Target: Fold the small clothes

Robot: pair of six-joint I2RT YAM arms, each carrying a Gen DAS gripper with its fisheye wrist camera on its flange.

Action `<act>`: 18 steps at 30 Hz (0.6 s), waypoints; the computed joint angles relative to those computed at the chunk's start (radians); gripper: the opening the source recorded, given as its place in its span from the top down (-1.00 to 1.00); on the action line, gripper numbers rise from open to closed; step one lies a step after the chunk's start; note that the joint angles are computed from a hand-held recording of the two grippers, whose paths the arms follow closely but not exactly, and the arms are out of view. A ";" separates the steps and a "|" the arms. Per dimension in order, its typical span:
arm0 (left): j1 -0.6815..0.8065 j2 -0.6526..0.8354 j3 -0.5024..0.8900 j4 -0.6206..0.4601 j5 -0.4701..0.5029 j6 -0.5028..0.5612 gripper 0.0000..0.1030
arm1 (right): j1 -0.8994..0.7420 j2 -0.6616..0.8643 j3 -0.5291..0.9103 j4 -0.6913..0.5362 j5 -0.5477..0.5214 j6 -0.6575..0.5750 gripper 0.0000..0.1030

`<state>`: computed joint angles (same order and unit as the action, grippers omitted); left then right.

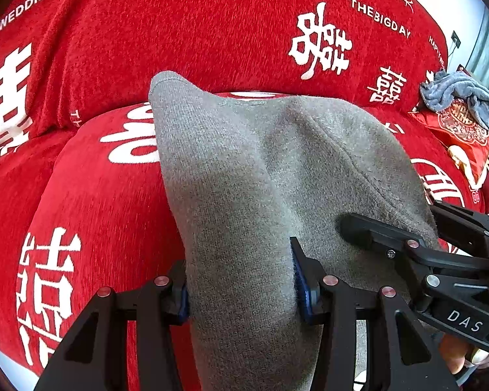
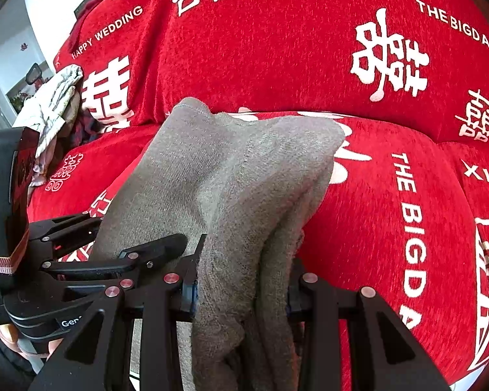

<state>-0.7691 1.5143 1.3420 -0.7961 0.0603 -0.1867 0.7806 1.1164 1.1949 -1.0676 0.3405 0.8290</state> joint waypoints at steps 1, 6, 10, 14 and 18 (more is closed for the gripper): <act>-0.003 -0.009 -0.014 0.005 -0.005 -0.002 0.03 | 0.008 -0.003 -0.006 0.001 0.004 0.007 0.26; -0.009 -0.035 -0.063 0.029 -0.017 -0.004 0.03 | 0.042 -0.007 -0.028 0.007 0.022 0.037 0.26; -0.007 -0.050 -0.097 0.049 -0.019 -0.002 0.03 | 0.065 -0.012 -0.057 0.025 0.028 0.063 0.26; -0.005 -0.058 -0.134 0.071 -0.021 0.000 0.03 | 0.075 -0.020 -0.091 0.050 0.025 0.077 0.27; 0.002 -0.054 -0.165 0.092 -0.014 -0.001 0.02 | 0.066 -0.025 -0.128 0.082 0.007 0.078 0.27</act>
<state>-0.7667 1.4604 1.1767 -0.7038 0.0459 -0.1877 0.8467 1.0911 1.0671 -0.9853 0.3473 0.9074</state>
